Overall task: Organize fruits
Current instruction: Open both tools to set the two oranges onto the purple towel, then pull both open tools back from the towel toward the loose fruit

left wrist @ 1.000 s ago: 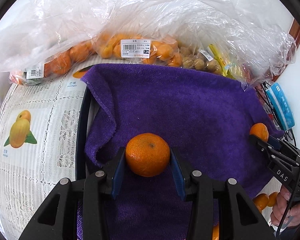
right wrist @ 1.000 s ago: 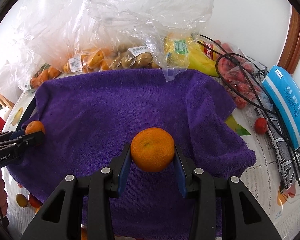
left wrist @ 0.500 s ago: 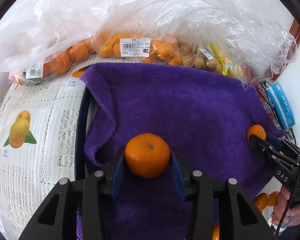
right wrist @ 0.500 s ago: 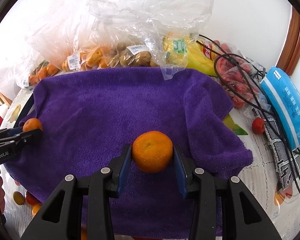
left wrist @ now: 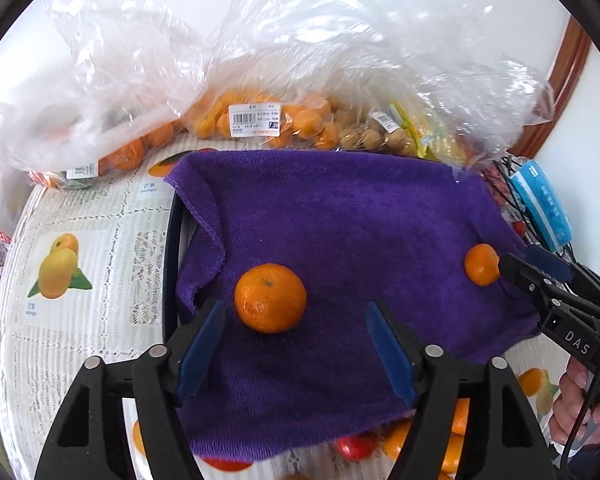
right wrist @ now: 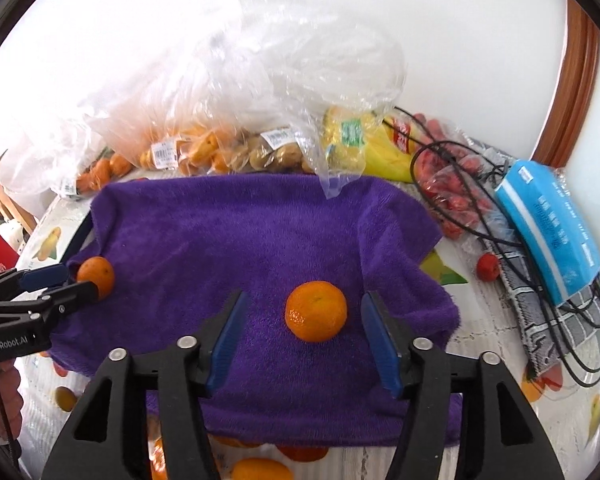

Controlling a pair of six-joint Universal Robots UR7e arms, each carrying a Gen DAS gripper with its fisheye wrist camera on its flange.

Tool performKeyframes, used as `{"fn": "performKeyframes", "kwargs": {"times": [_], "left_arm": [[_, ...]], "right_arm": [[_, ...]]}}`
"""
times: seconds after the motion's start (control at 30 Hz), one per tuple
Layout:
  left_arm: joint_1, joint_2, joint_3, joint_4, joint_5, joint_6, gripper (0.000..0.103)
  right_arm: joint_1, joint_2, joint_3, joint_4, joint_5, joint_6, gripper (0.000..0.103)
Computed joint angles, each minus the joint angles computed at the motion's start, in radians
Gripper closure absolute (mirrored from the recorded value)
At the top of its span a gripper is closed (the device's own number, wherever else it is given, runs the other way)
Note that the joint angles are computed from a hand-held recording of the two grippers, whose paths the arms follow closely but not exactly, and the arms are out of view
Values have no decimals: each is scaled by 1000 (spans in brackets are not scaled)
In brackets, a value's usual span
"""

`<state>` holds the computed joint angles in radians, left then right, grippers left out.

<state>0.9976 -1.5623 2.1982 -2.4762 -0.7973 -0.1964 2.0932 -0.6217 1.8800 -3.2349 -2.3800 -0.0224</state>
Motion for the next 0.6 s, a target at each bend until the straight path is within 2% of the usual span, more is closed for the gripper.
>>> {"fn": "performKeyframes", "kwargs": {"times": [0.27,0.33,0.6], "left_arm": [[-69,-88,33,86,25,-83,27],[-83,-108,40,109,34,-109,27],[-144,-200,74,194,68,-206,27]], "right_arm": [[48,-62,56,12,-24,68,33],[61,-76,70,19,-38,88,28],[102,-129,145,-4,-82,162,25]]}}
